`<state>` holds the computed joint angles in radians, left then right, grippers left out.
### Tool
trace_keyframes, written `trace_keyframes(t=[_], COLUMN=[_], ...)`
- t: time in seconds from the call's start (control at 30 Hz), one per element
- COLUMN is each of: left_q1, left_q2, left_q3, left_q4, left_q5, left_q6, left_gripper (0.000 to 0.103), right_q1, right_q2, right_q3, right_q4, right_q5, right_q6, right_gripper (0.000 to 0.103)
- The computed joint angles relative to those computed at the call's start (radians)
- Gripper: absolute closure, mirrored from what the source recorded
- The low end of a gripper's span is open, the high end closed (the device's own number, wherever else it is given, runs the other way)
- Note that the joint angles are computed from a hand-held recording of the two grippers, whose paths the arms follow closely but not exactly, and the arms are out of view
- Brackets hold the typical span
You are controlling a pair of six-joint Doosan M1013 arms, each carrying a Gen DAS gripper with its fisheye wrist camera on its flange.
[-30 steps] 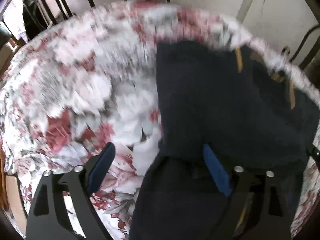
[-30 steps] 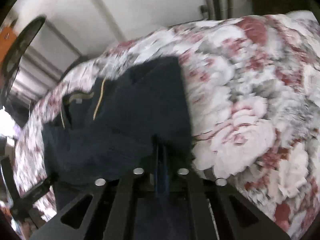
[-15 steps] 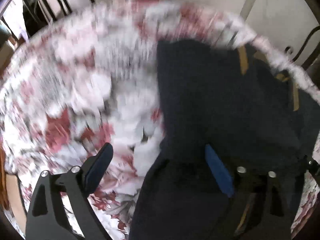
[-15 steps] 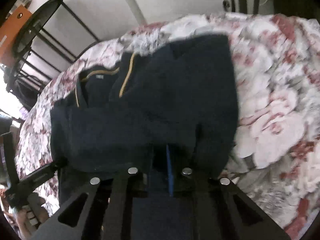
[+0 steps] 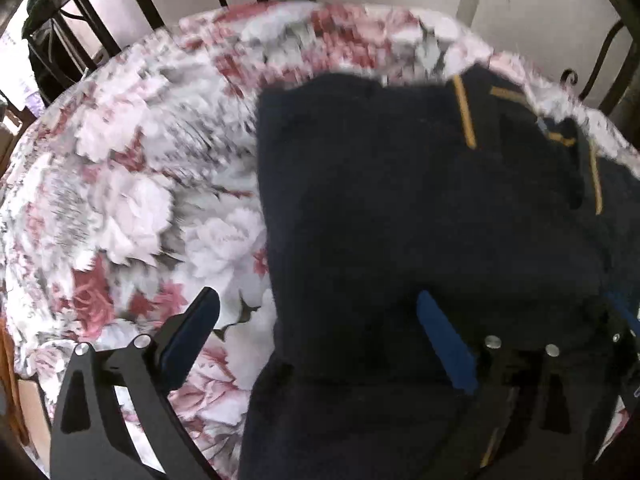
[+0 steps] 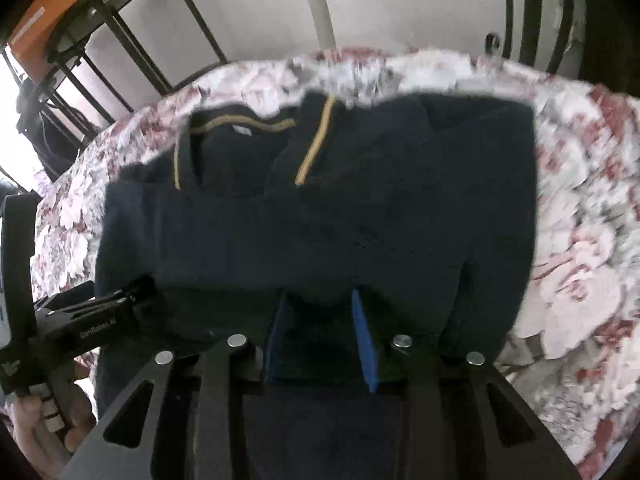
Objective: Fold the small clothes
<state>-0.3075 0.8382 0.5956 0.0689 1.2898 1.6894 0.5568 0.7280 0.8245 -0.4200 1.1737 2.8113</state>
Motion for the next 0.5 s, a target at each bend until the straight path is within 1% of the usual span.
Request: trace_keyframes(t=[0.07,0.1,0.13,0.17,0.2,0.23,0.3,0.33,0.4,0.47,0.5], left_q1=[0.003,0.004,0.002,-0.002,-0.011,-0.016,-0.008,-0.005,-0.001,0.011,0.017], left_q2=[-0.032,-0.038,-0.047,-0.052,-0.047,-0.052,-0.086,-0.087,-0.082,-0.100,-0.107], left_q3=[0.036,0.041,0.055,0.068,0.077,0.101,0.175,0.169,0.140,0.155,0.161], left_q4=[-0.026,-0.039,-0.041,-0.022,0.019,0.042,0.027,0.020,0.017,0.005,0.001], left_q5=[-0.058,-0.064,-0.069,-0.069,-0.044,-0.028,-0.062,-0.045,0.011,0.004,0.014], left_q6=[0.010,0.024,0.045,0.056,0.076,0.090,0.081,0.076,0.078,0.066,0.061], left_gripper=[0.007,0.007,0.007,0.007,0.007,0.006,0.005,0.004,0.004,0.005,0.005], right_q1=[0.005,0.005,0.004,0.000,-0.003,0.002,0.013,0.015,0.022,0.030,0.035], right_q2=[-0.004,0.003,0.013,0.031,0.041,0.030,0.027,0.016,-0.027,-0.046,-0.062], right_q3=[0.000,-0.015,-0.028,-0.050,-0.055,-0.030,-0.044,-0.034,0.014,0.032,0.051], right_q4=[-0.011,0.006,0.029,0.072,0.110,0.097,0.068,0.065,0.055,0.044,0.050], right_q5=[-0.009,0.006,0.026,0.070,0.093,0.081,0.111,0.101,0.037,0.038,0.039], right_q6=[0.001,-0.012,-0.026,-0.052,-0.085,-0.095,-0.079,-0.060,0.006,0.048,0.074], right_gripper=[0.060,0.058,0.054,0.047,0.047,0.047,0.048,0.047,0.047,0.047,0.047])
